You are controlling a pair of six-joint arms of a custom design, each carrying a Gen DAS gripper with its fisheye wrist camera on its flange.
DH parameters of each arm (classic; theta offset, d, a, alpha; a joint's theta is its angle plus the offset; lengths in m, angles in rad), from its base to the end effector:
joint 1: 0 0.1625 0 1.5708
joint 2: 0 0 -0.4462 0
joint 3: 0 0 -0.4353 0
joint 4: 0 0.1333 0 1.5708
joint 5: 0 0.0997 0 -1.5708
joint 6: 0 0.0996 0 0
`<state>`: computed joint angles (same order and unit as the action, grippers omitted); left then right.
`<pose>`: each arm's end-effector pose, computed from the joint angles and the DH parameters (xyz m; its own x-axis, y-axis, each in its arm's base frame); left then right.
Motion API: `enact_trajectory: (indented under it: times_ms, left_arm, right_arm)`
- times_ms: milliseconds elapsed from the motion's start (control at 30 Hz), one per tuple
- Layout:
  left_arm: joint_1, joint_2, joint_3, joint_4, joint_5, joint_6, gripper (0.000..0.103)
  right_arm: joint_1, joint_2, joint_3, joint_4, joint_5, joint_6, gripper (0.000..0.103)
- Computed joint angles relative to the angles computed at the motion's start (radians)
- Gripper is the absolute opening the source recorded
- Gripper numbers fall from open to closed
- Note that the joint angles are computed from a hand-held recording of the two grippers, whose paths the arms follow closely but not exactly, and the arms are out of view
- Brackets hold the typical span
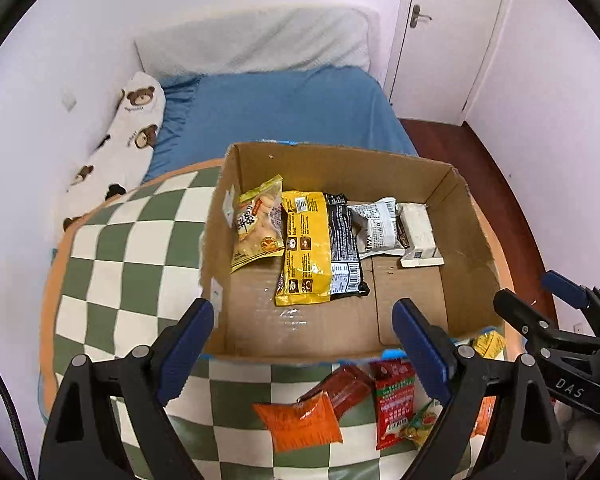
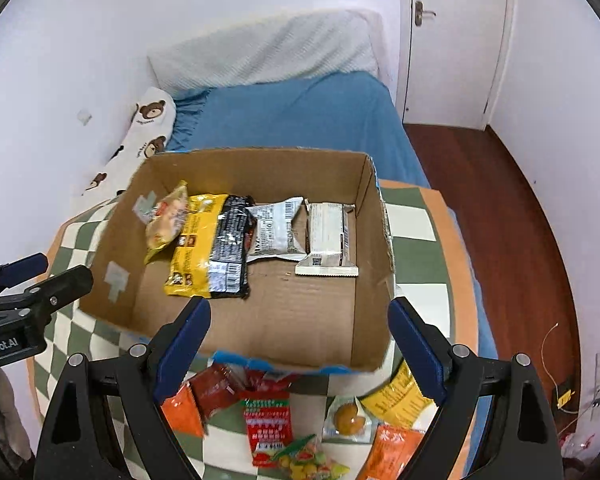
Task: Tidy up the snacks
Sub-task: 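Carry both packets into the cardboard box and open both tools, then grasp the orange packet with the left tool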
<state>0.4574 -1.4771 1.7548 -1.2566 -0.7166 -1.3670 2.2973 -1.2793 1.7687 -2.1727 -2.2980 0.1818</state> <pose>-0.3625 -0.4107 0.3775 -0.7115 -0.2020 -0.6730 0.2363 0.8332 -0.4999 0.4619 -0.4188 0.3225 -0.7173 -0.2989 0.6294 -0.5393 0.8102 -0.2298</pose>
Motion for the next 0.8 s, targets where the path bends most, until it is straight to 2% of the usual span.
enact_trajectory:
  times_ms: [267,400,500,633,800]
  left_arm:
    - [-0.096,-0.029,0.005,0.090,-0.008,-0.110,0.091]
    - [-0.107,-0.058,0.043,0.098,-0.061,-0.160,0.091]
    - [-0.087,-0.079,0.094,0.084,-0.123,-0.157,0.091]
    - [-0.055,-0.086,0.172,0.065,-0.185,-0.032,0.091]
    - [-0.001,-0.028,0.255,-0.006,-0.268,0.333,0.091]
  right_arm:
    - [0.052,-0.072,0.020,0.042,0.028,0.060,0.092]
    - [0.037,-0.106,0.057,0.111,0.062,0.131,0.092]
    - [0.002,-0.127,0.109,0.169,0.112,0.179,0.092]
    - [-0.050,-0.143,0.174,0.226,0.166,0.220,0.092]
    - [-0.097,-0.153,0.232,0.322,0.175,0.241,0.092]
